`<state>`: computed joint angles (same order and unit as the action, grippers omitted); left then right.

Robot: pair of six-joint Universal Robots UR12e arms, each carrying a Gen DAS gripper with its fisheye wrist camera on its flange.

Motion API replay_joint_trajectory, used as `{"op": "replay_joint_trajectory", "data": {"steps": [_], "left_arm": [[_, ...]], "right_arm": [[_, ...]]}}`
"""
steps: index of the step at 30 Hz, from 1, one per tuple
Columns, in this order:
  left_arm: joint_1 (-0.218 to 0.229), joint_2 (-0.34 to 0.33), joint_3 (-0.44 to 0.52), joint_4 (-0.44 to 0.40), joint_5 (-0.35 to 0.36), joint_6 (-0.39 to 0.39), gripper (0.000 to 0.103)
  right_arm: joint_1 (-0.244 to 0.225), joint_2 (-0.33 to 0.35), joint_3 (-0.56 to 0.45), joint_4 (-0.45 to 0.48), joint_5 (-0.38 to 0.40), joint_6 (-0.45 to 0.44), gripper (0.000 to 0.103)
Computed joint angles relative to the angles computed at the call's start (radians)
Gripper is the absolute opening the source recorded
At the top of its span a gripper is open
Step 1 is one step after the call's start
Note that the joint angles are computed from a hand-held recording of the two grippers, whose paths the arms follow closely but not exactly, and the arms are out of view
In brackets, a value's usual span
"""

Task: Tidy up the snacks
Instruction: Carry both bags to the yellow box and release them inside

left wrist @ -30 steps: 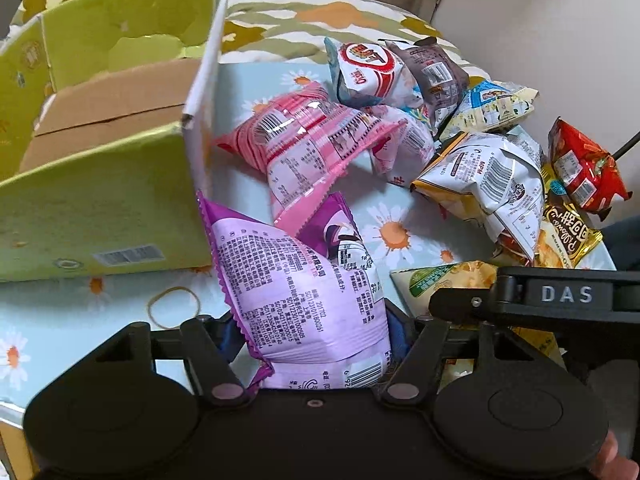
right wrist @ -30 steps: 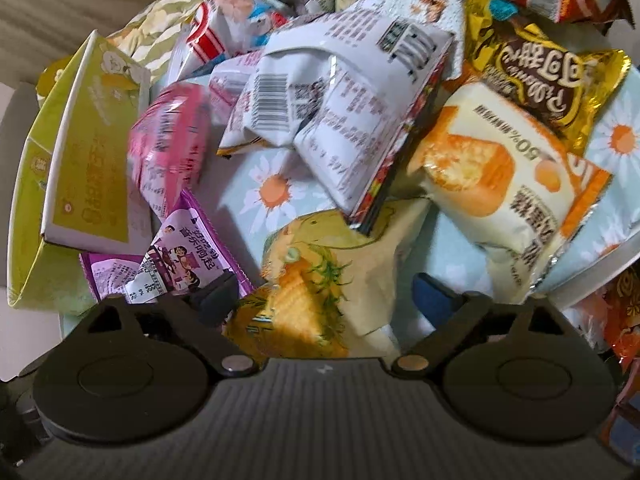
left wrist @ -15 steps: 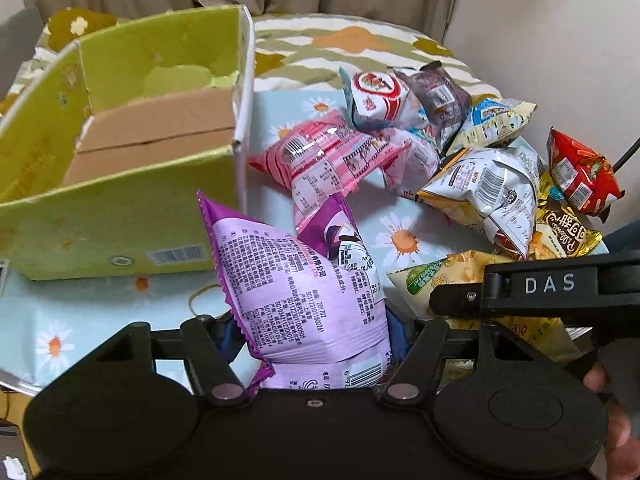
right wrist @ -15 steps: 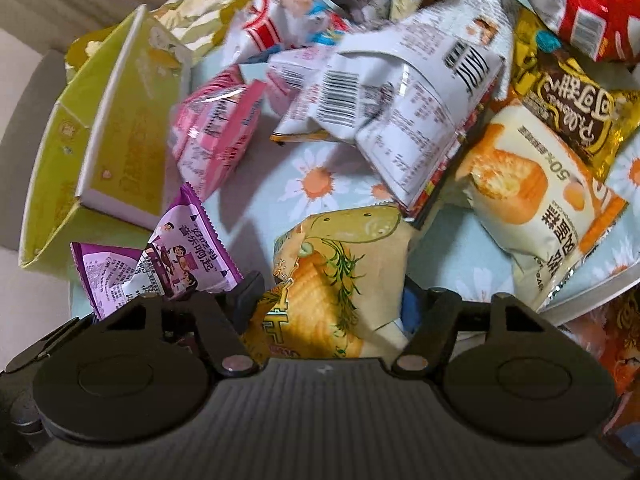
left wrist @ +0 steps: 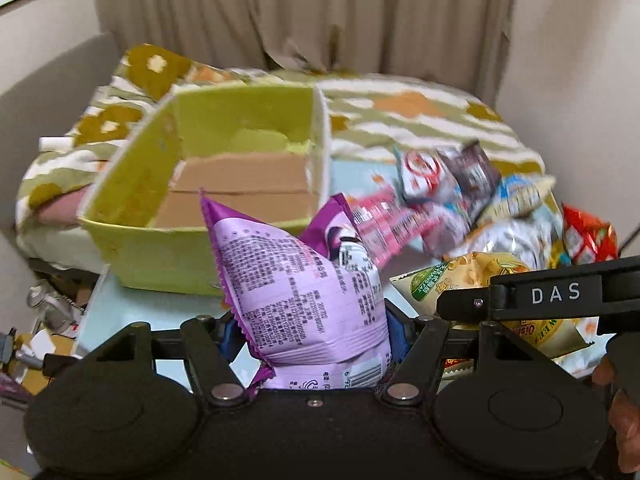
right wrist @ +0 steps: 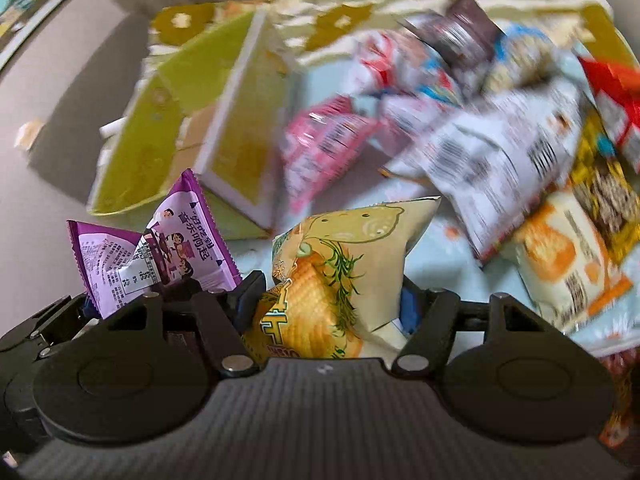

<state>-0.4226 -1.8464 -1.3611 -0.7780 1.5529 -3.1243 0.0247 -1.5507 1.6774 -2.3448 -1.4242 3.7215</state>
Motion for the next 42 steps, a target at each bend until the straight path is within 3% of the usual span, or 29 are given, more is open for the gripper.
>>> {"op": "replay_joint_trajectory", "data": {"steps": [4, 10, 17, 25, 30, 36, 40, 42], "left_arm": [[0.003, 0.009, 0.004, 0.049, 0.057, -0.046, 0.070], [0.022, -0.014, 0.059, 0.102, 0.137, -0.055, 0.070], [0.079, -0.107, 0.213, 0.072, 0.091, -0.041, 0.070], [0.132, -0.276, 0.472, -0.100, -0.021, 0.033, 0.071], [0.147, -0.404, 0.663, -0.262, -0.102, 0.097, 0.071], [0.146, -0.548, 0.881, -0.449, -0.150, 0.201, 0.071], [0.144, -0.611, 0.972, -0.501, -0.150, 0.240, 0.071], [0.147, -0.642, 1.028, -0.549, -0.154, 0.240, 0.076]], "right_arm": [[0.000, 0.011, -0.031, -0.040, 0.020, -0.097, 0.082], [0.008, 0.063, -0.124, -0.093, 0.005, -0.191, 0.081], [0.025, 0.174, -0.281, -0.099, -0.028, -0.217, 0.081], [0.049, 0.342, -0.507, -0.022, -0.093, -0.160, 0.082], [0.059, 0.432, -0.627, 0.056, -0.157, -0.115, 0.082], [0.065, 0.496, -0.703, 0.124, -0.221, -0.039, 0.082], [0.068, 0.514, -0.722, 0.140, -0.260, -0.014, 0.082], [0.067, 0.520, -0.728, 0.150, -0.268, -0.009, 0.082]]}}
